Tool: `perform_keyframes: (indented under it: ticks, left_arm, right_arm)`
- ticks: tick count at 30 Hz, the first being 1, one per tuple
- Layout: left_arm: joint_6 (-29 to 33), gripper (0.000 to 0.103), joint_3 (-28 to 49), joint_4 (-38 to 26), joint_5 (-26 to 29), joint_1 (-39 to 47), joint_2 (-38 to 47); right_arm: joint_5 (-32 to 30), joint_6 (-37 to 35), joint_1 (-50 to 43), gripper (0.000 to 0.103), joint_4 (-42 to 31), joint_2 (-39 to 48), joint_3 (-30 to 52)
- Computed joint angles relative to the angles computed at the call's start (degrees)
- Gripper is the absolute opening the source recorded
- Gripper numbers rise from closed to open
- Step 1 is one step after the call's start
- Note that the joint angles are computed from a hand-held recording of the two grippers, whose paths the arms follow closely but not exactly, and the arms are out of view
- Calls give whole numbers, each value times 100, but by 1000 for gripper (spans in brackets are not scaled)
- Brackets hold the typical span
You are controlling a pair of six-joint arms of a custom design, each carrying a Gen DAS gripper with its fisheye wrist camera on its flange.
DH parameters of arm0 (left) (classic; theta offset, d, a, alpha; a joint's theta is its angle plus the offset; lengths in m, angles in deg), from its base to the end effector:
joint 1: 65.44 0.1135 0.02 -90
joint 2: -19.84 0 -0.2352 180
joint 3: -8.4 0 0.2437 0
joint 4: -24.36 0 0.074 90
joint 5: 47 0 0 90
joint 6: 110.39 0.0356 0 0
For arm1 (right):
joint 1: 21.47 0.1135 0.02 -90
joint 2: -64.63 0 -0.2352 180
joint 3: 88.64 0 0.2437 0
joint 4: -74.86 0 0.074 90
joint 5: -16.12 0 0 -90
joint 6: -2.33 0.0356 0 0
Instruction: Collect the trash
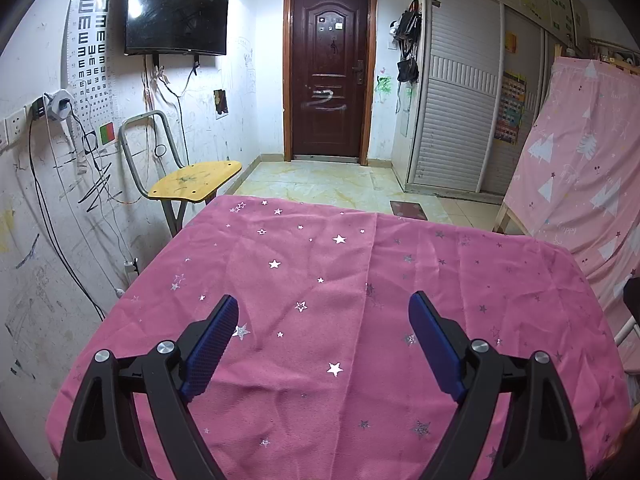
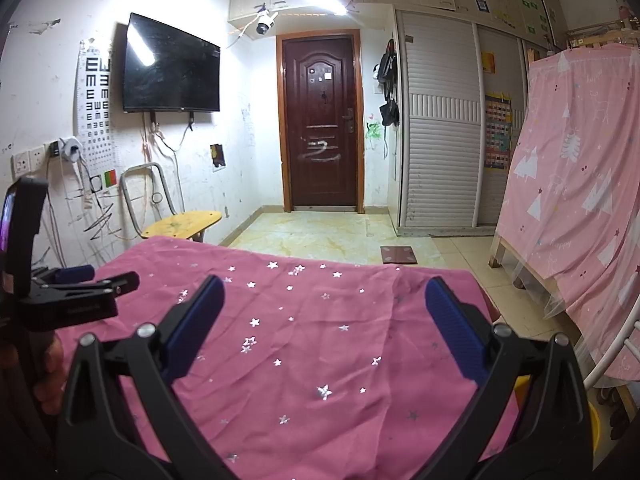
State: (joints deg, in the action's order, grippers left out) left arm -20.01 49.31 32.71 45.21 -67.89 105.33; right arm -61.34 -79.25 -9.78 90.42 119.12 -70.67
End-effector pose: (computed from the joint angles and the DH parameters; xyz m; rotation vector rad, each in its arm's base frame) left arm 0.2632 -0.0126 0.1122 0.0759 2.2020 -0.0627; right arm 0.1786 0.0291 0.1210 0.0903 1.9254 0.0229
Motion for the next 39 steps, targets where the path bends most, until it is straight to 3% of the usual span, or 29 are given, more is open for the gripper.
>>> perform_keyframes:
  ticks: [39]
  left_arm:
    - [-3,80,-80,78,-164,-203,-24]
  right_arm:
    - [23,2,25,97,149,114,-28]
